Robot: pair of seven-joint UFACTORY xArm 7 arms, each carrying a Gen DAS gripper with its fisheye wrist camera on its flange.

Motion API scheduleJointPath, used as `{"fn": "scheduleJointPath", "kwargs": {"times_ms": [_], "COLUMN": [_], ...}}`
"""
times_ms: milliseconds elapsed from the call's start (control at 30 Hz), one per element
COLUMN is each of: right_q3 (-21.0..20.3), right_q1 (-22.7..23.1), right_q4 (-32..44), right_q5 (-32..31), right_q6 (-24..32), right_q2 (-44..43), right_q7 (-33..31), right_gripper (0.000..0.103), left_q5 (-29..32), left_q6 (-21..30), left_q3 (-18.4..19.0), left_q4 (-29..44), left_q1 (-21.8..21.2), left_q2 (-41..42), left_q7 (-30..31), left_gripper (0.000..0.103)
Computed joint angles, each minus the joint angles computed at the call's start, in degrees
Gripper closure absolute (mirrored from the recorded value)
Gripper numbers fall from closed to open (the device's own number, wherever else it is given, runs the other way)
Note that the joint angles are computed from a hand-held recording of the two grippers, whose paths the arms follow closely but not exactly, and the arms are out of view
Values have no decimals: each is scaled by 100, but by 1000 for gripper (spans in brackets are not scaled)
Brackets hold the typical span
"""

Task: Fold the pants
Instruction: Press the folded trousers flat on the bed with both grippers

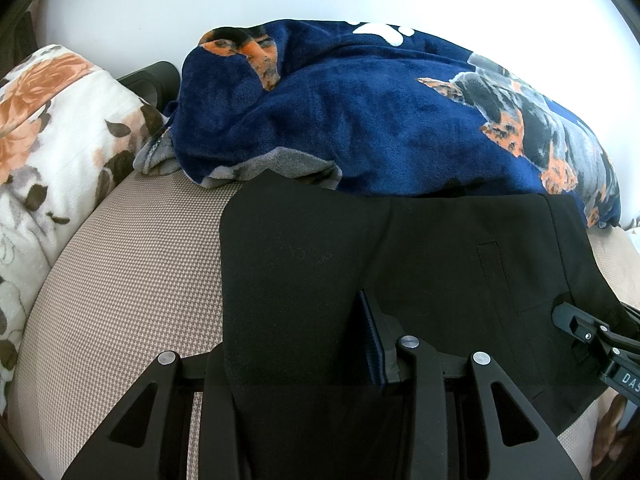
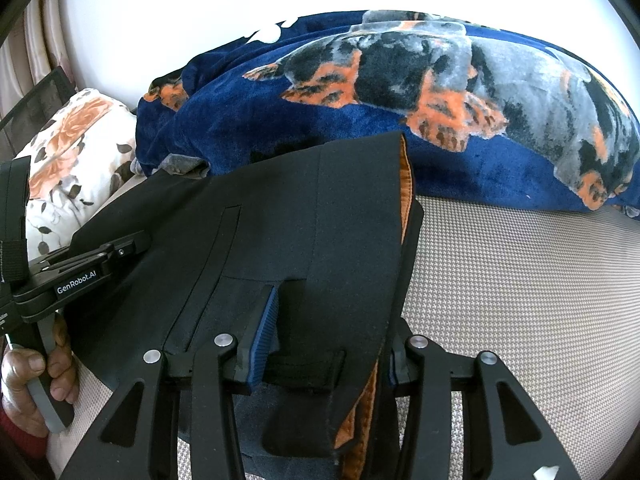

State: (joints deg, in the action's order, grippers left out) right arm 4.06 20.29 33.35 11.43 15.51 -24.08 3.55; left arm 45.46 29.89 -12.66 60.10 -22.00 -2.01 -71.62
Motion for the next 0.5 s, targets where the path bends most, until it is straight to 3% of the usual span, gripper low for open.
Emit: {"fn": "scheduleJointPath", "kwargs": {"times_ms": [500], "right_q3": [12], "right_q1": [-15], "right_q4": [23], "right_q5": [-38], "right_q6": [-2], "right_q2": [28], "right_q7": [13], "right_gripper": [60], "left_q5": [-25], "left_q6": [-8], "left_q3": [3], "left_q4": [-24], "left_q1": [18], "left_q2": [-28], "left_q7": [38], "left_gripper": [65]}}
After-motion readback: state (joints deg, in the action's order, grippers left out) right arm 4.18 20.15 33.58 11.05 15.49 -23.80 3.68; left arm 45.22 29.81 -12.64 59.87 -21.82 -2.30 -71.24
